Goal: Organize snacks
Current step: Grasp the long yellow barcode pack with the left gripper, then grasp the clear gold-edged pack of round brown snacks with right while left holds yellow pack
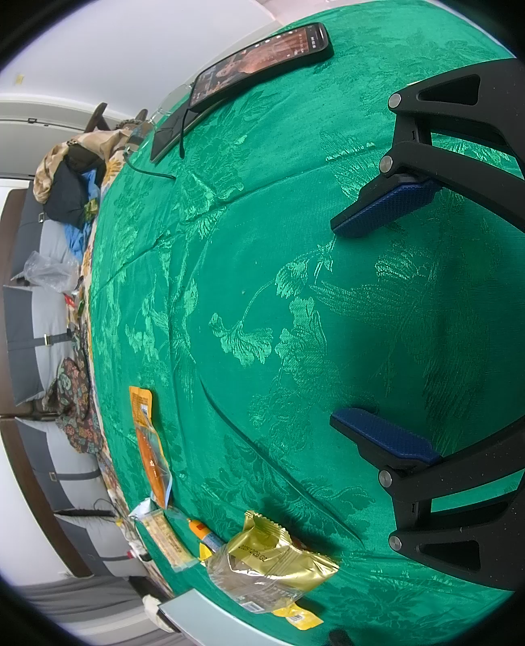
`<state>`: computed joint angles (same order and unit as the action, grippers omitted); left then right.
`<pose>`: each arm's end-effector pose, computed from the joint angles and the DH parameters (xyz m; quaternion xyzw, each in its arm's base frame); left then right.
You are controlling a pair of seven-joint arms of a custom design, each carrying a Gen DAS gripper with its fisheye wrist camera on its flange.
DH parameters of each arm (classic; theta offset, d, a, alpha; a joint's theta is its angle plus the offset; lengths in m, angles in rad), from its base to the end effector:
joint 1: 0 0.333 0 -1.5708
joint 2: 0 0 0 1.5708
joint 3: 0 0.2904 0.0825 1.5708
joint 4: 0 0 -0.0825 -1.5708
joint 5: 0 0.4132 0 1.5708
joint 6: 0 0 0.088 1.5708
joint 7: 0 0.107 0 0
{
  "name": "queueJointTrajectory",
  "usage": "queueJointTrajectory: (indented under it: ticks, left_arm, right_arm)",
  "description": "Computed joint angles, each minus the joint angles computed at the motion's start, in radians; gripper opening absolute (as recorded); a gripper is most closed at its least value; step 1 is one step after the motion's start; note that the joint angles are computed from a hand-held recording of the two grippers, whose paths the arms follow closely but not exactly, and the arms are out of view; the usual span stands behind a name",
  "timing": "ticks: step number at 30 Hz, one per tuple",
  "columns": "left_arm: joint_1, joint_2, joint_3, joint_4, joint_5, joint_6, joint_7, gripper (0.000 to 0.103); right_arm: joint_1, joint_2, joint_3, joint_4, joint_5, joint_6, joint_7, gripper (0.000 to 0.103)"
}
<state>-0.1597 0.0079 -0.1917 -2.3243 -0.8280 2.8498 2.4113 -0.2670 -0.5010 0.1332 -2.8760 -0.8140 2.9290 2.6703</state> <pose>0.5377 -0.1552 0.3354 -0.5035 0.8044 -0.3015 0.0920 0.3981 -0.0140 0.3240 -0.4932 0.8089 -0.2762 0.1615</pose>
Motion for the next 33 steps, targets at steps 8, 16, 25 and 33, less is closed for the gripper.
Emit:
queueJointTrajectory:
  ticks: [8, 16, 25, 33]
  left_arm:
    - [-0.031, 0.108, -0.014, 0.223, 0.286, -0.245, -0.101, 0.102]
    - [-0.085, 0.313, -0.006, 0.433, 0.598, -0.293, -0.400, 0.094]
    - [-0.011, 0.189, -0.005, 0.264, 0.566, -0.194, -0.427, 0.045]
    - [0.040, 0.068, 0.022, 0.095, 0.555, -0.149, -0.408, 0.068]
  right_arm:
    - [-0.001, -0.001, 0.001, -0.001, 0.003, 0.001, -0.003, 0.089]
    - [-0.002, -0.001, 0.001, -0.002, 0.006, 0.003, -0.007, 0.089]
    - [-0.003, -0.002, 0.003, -0.003, 0.009, 0.004, -0.009, 0.089]
    - [-0.005, -0.002, 0.004, -0.004, 0.009, 0.005, -0.010, 0.089]
